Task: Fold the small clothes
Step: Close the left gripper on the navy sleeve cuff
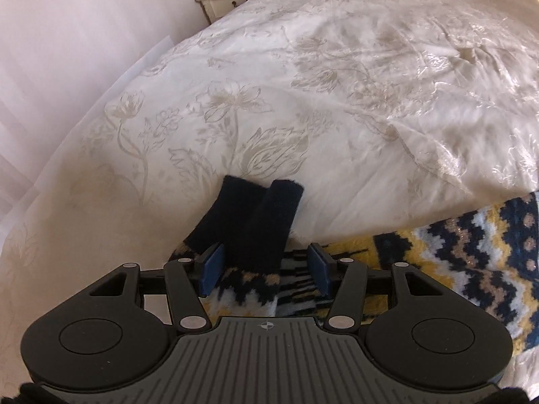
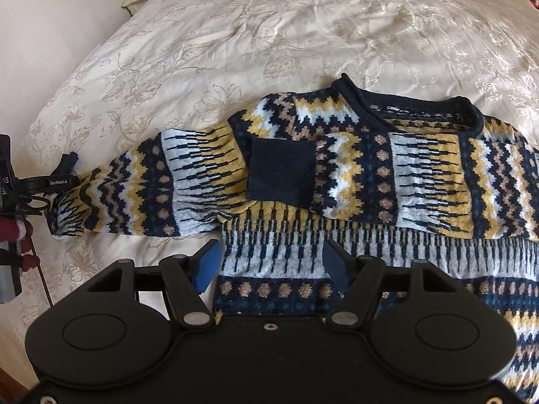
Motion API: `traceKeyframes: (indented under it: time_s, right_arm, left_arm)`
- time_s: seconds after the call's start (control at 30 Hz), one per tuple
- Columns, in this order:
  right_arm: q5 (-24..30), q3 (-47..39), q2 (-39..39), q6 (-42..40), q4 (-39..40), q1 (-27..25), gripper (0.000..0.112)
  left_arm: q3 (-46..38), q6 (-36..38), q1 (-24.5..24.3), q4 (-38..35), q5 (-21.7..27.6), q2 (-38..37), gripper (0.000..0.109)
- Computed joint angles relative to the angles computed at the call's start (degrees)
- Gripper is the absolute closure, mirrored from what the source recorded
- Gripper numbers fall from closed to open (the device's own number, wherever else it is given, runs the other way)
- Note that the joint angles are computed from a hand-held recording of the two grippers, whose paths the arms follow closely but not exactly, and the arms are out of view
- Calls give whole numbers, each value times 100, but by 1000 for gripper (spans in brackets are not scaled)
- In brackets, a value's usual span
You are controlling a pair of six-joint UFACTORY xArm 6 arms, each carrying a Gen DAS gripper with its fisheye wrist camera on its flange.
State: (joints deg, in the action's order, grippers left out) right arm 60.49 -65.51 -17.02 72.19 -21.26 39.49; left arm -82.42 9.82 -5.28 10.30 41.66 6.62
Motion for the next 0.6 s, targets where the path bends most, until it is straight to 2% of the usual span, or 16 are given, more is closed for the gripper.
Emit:
traceKeyframes:
  time_s: [0.13,0.2,0.23,0.3,0.43,0.6]
  right_arm:
    - [48,20,-59,-7,11,20,43]
    - [68,49,-105,0,5,41,43]
    - [55,85,-142,17,2,49,43]
    - [6,182,-238,55,-5,60,43]
    - [-166,460,-486,58,3,40,43]
    - [-481,968,-942,-90,80,-74,43]
  left_arm:
    - [-66,-171,-43,248,-172,172,59]
    - [-113,-154,-31,108,-292,243,99]
    - [-174,-197,-36,103,-250,278,102]
    - [-240,-201,-21,-152,-210,279,103]
    - [-23,-356,-72,-496,-509,-77,104]
    - [287,-371,-500,-894,-694,-786,104]
